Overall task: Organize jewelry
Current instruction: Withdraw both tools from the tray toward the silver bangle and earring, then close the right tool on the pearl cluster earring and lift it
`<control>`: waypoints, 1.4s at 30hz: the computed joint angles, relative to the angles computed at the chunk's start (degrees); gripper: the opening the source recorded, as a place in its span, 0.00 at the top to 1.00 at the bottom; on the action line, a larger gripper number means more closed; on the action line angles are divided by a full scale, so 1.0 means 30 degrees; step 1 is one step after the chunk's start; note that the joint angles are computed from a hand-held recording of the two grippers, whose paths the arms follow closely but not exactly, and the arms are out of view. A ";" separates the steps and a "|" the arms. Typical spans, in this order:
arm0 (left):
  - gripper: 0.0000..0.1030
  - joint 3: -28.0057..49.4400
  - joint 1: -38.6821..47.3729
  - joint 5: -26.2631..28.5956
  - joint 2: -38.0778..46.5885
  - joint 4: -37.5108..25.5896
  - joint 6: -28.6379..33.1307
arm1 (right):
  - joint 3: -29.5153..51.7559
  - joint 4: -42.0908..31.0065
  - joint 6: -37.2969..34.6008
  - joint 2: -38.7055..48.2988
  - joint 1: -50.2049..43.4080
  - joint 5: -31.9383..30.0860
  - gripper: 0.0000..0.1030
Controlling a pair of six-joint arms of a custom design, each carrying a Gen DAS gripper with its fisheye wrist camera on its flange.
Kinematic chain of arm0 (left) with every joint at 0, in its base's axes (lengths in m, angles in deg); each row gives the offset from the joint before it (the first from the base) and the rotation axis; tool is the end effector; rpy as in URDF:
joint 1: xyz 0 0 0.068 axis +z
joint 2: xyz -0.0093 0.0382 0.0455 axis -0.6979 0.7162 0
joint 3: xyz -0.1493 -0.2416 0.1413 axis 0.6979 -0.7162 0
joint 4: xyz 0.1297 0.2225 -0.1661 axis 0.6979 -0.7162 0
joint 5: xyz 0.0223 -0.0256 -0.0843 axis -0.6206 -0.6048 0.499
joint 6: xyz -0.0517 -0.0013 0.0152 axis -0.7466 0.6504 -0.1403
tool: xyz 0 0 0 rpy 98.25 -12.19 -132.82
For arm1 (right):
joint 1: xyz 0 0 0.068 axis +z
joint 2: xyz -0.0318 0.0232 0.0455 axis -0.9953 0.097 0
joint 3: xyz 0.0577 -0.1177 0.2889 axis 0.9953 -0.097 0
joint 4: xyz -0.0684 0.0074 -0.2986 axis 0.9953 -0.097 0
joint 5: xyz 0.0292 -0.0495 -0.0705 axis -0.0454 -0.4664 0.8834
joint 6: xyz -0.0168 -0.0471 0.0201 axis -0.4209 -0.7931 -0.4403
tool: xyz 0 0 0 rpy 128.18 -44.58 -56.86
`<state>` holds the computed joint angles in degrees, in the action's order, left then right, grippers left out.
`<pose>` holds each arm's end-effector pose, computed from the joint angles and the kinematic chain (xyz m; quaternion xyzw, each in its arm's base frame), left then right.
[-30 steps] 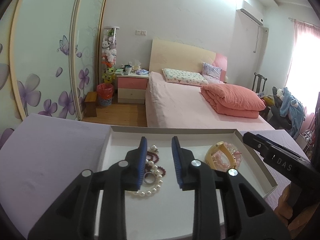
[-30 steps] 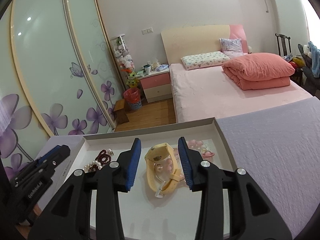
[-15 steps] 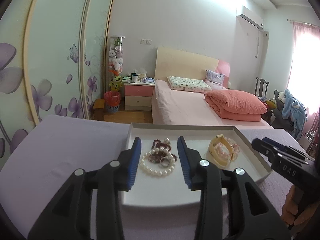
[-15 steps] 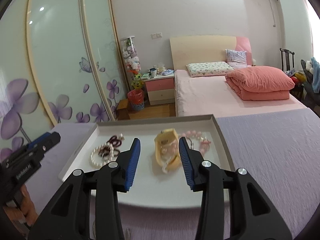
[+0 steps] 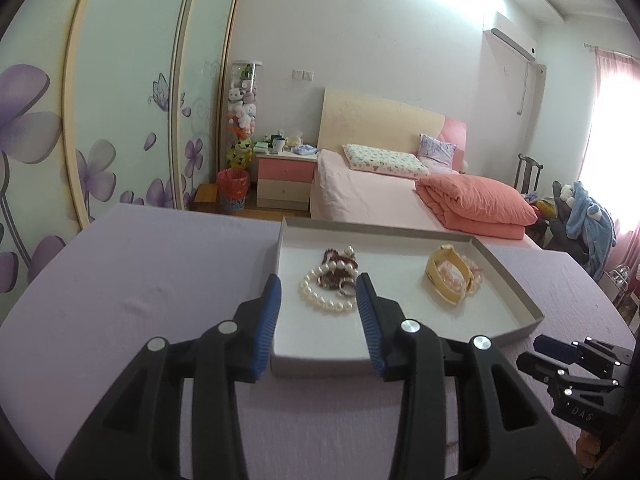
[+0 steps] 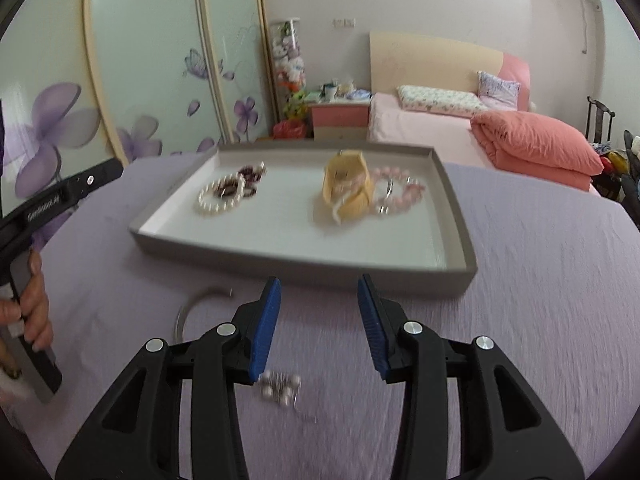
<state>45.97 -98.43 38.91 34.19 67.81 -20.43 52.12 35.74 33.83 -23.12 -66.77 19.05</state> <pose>0.1509 -0.1685 0.2082 -0.0318 0.8604 -0.0598 0.5050 0.1671 0.0538 0.1880 -0.0996 0.9047 0.0907 0.4041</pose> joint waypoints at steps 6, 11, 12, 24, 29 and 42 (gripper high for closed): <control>0.56 -0.0387 -0.1843 -0.0387 -0.0619 -0.1717 -0.2158 | -0.0640 -0.1604 0.0253 -0.1635 0.0428 0.0044 0.60; 0.51 -0.0427 -0.4020 -0.0812 -0.1016 -0.4230 -0.4894 | -0.0871 -0.2986 0.0954 -0.2658 0.1133 0.0179 0.60; 0.50 -0.0362 -0.4483 -0.0878 -0.0939 -0.4716 -0.5371 | -0.0900 -0.3065 0.1105 -0.2662 0.1396 0.0346 0.60; 0.47 -0.0398 -0.5795 0.0773 0.0588 -0.6258 -0.7520 | -0.0815 -0.3338 0.3478 -0.0920 0.3950 0.2517 0.60; 0.47 -0.0215 -0.6047 0.0655 0.1034 -0.6172 -0.7450 | -0.0548 -0.3074 0.3519 -0.0038 0.4485 0.3459 0.60; 0.45 -0.0005 -0.5835 0.1134 0.1729 -0.5753 -0.7220 | -0.0518 -0.3814 0.4271 -0.0436 0.4982 0.4652 0.92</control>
<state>45.95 -115.93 42.31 39.38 50.56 -42.09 50.57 24.30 46.64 -24.43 -51.82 33.00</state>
